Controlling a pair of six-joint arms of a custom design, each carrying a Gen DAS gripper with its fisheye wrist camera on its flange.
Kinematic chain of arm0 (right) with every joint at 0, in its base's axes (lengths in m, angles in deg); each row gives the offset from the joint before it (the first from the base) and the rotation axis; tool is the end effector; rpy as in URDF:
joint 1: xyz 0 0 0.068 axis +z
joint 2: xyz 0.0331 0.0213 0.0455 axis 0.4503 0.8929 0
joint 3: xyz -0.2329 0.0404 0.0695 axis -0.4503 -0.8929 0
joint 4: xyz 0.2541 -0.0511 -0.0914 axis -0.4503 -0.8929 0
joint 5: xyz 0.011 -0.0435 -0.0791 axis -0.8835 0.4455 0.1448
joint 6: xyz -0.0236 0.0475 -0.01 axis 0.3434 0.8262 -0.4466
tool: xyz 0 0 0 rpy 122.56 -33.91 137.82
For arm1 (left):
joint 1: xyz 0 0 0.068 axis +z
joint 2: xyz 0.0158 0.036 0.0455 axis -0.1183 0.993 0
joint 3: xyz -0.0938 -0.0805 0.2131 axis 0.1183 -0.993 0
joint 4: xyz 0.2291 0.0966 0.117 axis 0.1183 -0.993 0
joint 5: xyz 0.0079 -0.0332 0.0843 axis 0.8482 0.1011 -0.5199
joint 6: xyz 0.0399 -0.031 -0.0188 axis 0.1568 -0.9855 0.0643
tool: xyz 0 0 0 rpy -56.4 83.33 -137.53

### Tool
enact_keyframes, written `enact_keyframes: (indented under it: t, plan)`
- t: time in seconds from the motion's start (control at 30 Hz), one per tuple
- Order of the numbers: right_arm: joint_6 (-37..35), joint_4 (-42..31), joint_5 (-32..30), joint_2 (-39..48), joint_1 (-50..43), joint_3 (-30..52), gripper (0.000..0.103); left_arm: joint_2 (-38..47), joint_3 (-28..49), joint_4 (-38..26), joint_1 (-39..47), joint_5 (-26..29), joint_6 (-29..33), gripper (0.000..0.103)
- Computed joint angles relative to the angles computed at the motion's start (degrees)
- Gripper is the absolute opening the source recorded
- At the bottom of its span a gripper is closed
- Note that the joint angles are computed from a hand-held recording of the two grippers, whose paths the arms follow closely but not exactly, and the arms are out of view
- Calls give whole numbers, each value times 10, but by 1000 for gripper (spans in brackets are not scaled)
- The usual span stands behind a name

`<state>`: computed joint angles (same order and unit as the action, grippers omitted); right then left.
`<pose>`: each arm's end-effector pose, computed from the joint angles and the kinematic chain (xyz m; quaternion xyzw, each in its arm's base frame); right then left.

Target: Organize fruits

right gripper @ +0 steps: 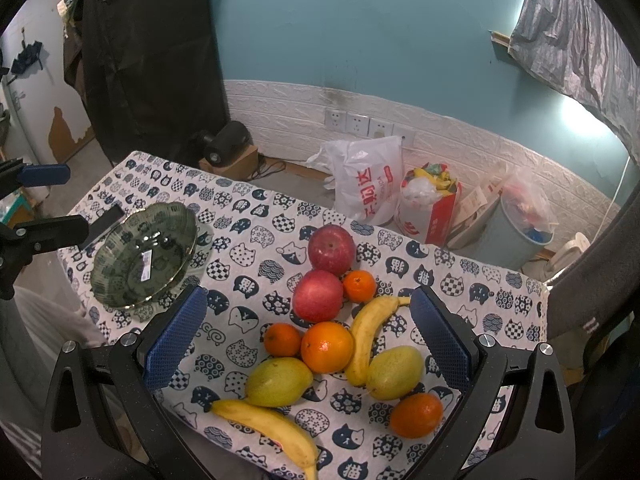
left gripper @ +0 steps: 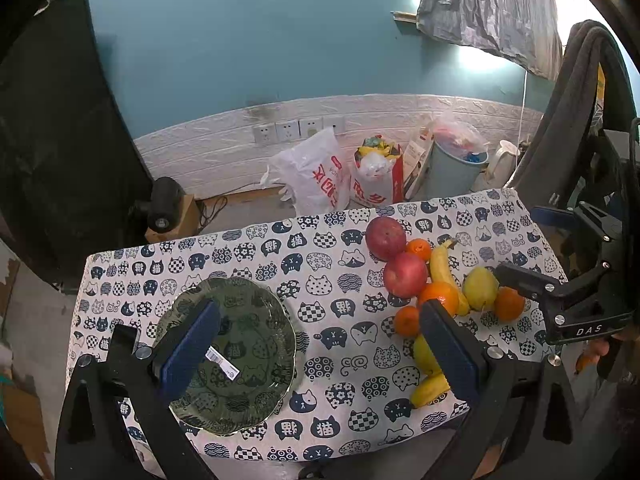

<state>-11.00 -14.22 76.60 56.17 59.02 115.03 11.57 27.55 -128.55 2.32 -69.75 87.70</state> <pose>0.1935 0.1124 0.4191 -0.0788 0.9411 0.0316 0.3273 0.2221 0.0256 0.4336 0.1608 0.9288 -0.0401 0.3316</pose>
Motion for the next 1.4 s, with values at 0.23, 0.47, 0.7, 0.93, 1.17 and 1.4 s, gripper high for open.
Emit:
enact_keyframes:
  t: [0.23, 0.47, 0.7, 0.93, 1.17, 1.4]
  plan:
    - [-2, 1, -3, 1, -2, 0, 100, 0, 1, -1, 0, -1, 0, 101]
    - [-3, 0, -5, 2, -5, 2, 100, 1, 2, -1, -1, -2, 0, 101]
    - [-6, -1, -8, 4, -9, 4, 100, 1, 3, -2, -1, -2, 0, 101]
    - [9, -8, 7, -6, 9, -7, 100, 2, 4, -2, -2, -3, 0, 101]
    - [6, -19, -1, 1, -3, 4, 100, -10, -24, 11, -3, -10, 7, 101]
    - [-9, -33, -14, -2, -43, 6, 100, -10, -49, 34, -44, -39, -1, 101]
